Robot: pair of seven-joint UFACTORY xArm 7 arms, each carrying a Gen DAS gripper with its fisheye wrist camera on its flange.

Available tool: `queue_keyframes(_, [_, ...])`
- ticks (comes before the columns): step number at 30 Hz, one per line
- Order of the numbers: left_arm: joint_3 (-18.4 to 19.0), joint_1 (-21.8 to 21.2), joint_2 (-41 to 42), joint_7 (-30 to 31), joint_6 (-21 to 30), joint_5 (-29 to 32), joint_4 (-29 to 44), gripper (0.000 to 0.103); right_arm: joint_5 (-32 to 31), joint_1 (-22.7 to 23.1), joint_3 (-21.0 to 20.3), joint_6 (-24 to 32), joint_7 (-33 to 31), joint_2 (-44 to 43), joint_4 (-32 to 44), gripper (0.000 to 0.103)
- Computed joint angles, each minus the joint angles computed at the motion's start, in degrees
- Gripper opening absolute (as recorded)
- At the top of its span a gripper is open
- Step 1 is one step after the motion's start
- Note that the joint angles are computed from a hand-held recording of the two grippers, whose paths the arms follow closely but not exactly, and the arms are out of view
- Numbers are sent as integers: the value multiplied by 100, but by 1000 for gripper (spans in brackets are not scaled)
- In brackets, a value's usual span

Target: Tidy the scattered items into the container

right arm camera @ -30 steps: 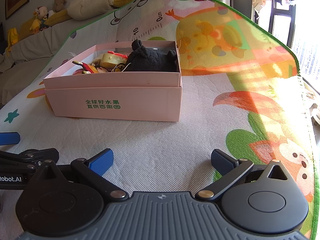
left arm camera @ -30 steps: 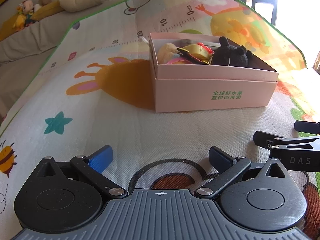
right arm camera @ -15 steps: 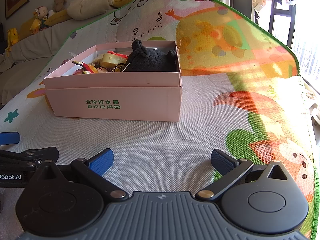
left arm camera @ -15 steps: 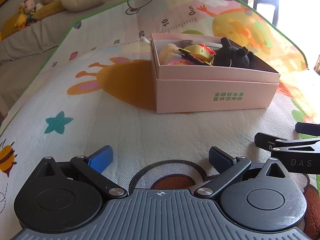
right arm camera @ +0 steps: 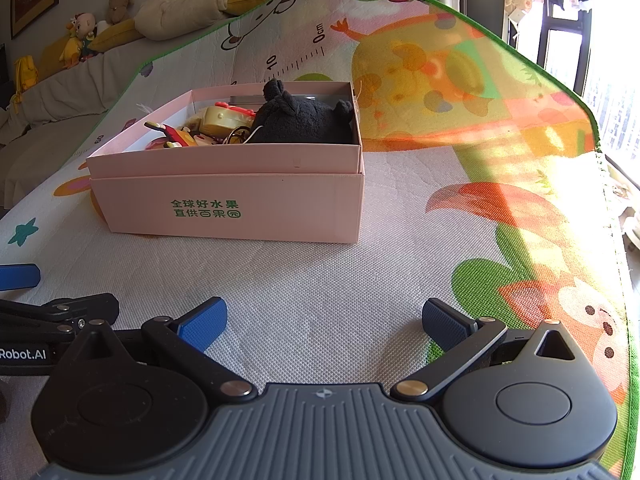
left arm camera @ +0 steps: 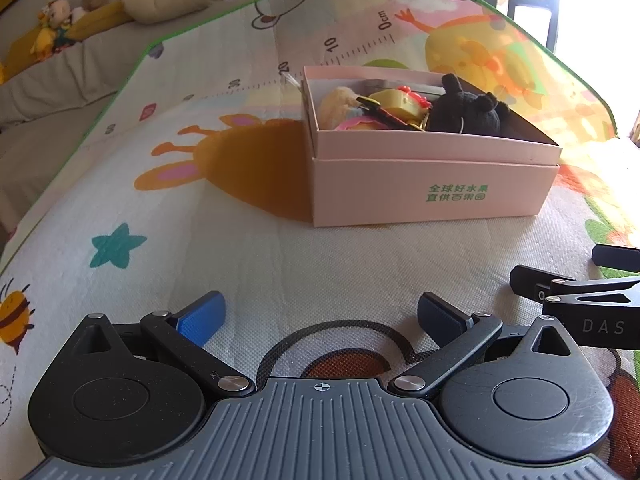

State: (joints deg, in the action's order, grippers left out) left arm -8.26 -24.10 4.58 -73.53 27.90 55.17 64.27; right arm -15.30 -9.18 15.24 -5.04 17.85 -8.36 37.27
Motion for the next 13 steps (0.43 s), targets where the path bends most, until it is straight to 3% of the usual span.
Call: queue_keyframes(13, [-1, 6, -1, 81, -1, -93, 23, 103, -21, -5, 3, 0, 20, 2, 3, 103])
